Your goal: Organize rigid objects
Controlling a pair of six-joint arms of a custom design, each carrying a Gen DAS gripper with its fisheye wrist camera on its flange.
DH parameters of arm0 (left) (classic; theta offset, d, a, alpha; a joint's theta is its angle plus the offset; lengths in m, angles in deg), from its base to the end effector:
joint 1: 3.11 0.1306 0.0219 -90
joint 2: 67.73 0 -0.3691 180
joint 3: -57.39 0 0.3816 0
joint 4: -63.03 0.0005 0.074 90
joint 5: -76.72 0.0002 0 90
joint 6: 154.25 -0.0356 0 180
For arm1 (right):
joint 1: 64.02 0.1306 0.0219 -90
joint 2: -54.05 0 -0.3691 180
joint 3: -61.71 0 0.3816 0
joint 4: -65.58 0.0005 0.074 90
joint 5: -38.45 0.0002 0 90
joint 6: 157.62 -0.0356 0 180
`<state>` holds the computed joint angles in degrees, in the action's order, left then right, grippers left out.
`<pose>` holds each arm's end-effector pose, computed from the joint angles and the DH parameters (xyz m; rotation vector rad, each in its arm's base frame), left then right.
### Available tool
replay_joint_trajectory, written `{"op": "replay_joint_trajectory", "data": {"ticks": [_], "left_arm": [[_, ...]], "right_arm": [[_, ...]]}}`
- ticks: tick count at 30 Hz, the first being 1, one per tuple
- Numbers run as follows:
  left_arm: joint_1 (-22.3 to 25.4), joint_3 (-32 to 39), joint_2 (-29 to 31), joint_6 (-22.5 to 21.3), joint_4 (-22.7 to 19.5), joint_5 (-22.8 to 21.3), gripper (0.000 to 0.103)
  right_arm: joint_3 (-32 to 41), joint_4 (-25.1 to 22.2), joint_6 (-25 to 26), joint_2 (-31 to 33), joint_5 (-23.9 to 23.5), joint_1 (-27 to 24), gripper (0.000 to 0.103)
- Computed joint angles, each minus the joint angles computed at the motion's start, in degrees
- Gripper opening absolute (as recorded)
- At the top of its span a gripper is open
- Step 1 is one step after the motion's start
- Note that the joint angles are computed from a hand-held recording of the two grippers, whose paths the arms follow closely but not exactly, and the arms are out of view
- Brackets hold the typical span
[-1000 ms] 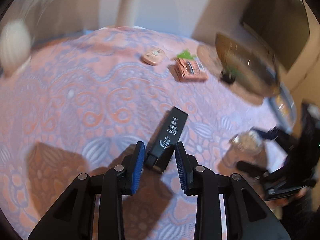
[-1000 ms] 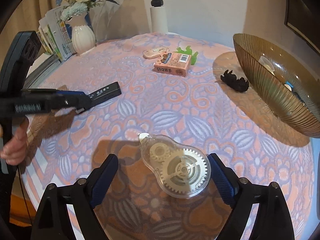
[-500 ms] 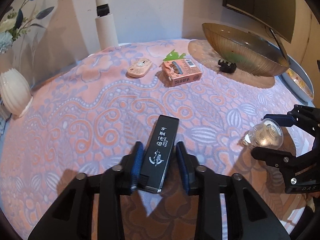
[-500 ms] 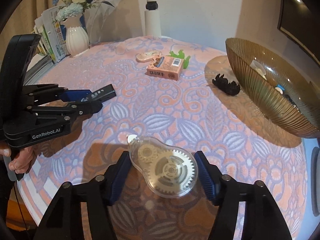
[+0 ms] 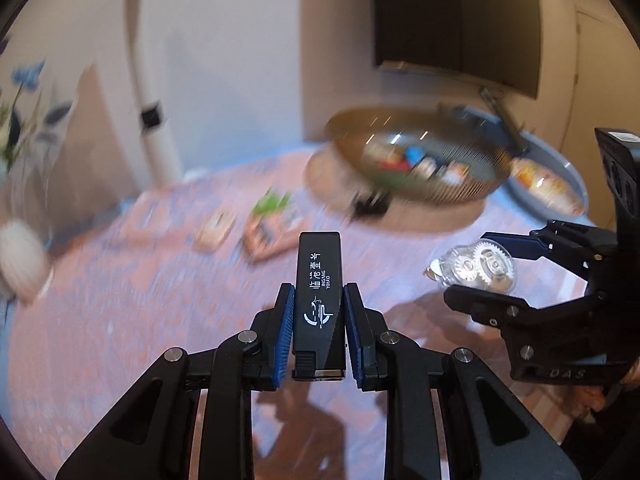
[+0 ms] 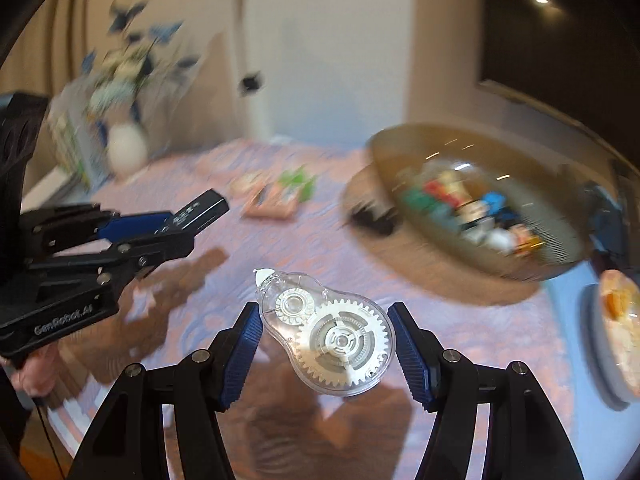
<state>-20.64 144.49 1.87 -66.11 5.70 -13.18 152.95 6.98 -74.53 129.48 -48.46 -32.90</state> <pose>0.3252 -0.1033 0.5209 0.3832 2.2376 -0.1468 0.3235 0.1925 0.5172 -0.4621 2.2858 0.2726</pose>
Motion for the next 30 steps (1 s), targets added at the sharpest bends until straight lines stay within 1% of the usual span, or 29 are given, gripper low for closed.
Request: {"op": "replay_joint_trajectory", "data": {"ticks": [1,4,7,10,12,13,14,15,16,17,18,20,23,25,26,27,28,29,30], "left_arm": [[-1.03,1.57,0.95,0.51,0.74,0.03,0.021],[-3.42,6.57,4.84,1.57,2.61,0.76,0.021],[-5.73,11.41,9.63,1.57,3.36,0.4,0.021],[-8.02,16.36,15.63,1.17,3.91,-0.99,0.021],[-8.48,19.09,18.93,1.2,3.54,-0.39,0.021],[-8.74,20.82,20.85,1.26,3.11,-0.07,0.021],[-9.02,22.38,22.63,1.46,2.85,0.15,0.021],[-9.1,23.64,23.94,1.75,2.76,0.42,0.022],[-9.18,24.82,25.19,2.5,3.13,0.59,0.022],[-9.22,25.19,25.62,2.88,3.52,0.61,0.033],[-9.24,25.54,25.82,3.06,3.71,0.24,0.038],[-9.14,24.49,24.64,3.1,4.86,-1.32,0.039],[-7.53,23.0,22.38,3.41,3.02,-0.66,0.04],[-6.04,20.25,19.42,4.26,2.37,-1.32,0.041],[-5.43,18.53,17.77,4.31,2.63,-2.27,0.046],[-4.61,15.35,14.84,3.99,3.77,-3.06,0.051],[-3.69,12.19,11.91,3.99,4.84,-3.65,0.07],[-3.17,10.13,9.86,4.58,5.14,-4.69,0.08],[-2.51,7.33,7.05,5.49,5.71,-5.84,0.08]], "right_arm": [[0.42,0.5,0.11,-0.85,0.12,-1.29,0.063],[3.1,1.16,1.13,-1.4,3.02,-5.14,0.063],[6.04,0.01,0.63,-0.3,5.48,-9.82,0.063],[9.77,-2.82,-1.62,3.89,5.29,-15.79,0.063],[12.9,-6.03,-2.49,7.67,4.26,-18.59,0.063],[14.25,-6.74,-1.82,9.44,2.73,-19.67,0.063],[14.8,-6.51,-1.19,10.39,2.3,-20.13,0.063],[15.7,-5.93,-0.41,11.61,3.12,-20.24,0.064],[16.42,-5.02,0.39,12.52,4.08,-20.12,0.065],[17.04,-4.49,0.87,13.19,5.02,-19.92,0.072],[17.61,-4.3,1.24,13.75,6.25,-19.79,0.078],[16.78,-3.49,1.5,13.15,7.37,-19.86,0.078],[13.94,-3.17,0.49,10.74,4.79,-20.46,0.078],[11.0,-3.39,-1.49,7.84,1.12,-21.06,0.078],[9.35,-3.15,-2.4,6.2,-0.47,-21.23,0.079],[6.93,-2.34,-3.67,3.49,-3.12,-21.16,0.083],[5.11,-1.45,-4.54,1.46,-4.74,-20.68,0.087],[3.46,-0.69,-5.1,-0.46,-5.42,-19.62,0.093],[2.27,-0.2,-5.15,-1.98,-5.37,-18.1,0.093]]}}
